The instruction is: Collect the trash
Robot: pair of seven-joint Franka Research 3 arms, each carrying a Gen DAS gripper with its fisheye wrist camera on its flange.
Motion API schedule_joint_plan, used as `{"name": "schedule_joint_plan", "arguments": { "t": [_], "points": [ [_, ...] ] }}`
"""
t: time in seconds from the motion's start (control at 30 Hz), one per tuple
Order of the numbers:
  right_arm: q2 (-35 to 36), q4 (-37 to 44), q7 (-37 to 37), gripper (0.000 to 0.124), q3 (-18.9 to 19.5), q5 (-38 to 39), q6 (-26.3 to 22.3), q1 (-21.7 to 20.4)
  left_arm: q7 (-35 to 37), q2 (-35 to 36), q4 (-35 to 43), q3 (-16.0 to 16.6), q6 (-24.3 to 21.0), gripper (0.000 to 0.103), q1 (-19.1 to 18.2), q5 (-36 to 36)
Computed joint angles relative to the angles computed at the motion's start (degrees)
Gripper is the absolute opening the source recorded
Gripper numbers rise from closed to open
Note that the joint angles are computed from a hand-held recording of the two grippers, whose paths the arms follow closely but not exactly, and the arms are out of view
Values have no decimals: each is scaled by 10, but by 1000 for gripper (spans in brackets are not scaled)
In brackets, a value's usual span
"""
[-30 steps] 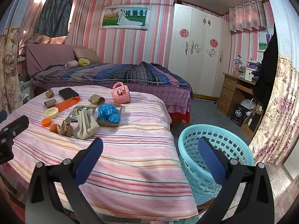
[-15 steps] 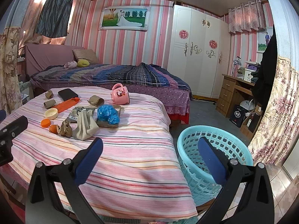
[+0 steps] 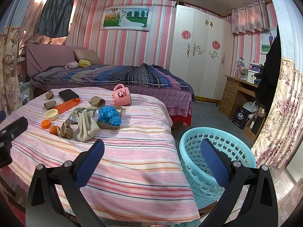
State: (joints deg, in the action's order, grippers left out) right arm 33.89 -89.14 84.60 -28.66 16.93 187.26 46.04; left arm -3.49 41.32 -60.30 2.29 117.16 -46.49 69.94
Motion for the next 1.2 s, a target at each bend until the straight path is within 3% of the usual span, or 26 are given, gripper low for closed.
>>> {"name": "schedule_joint_plan", "arguments": {
  "t": [1.2],
  "points": [
    [2,-1,-10,99,4,8,3,-4,0,-1,-1,0,1,98,0,-1]
  ]
}}
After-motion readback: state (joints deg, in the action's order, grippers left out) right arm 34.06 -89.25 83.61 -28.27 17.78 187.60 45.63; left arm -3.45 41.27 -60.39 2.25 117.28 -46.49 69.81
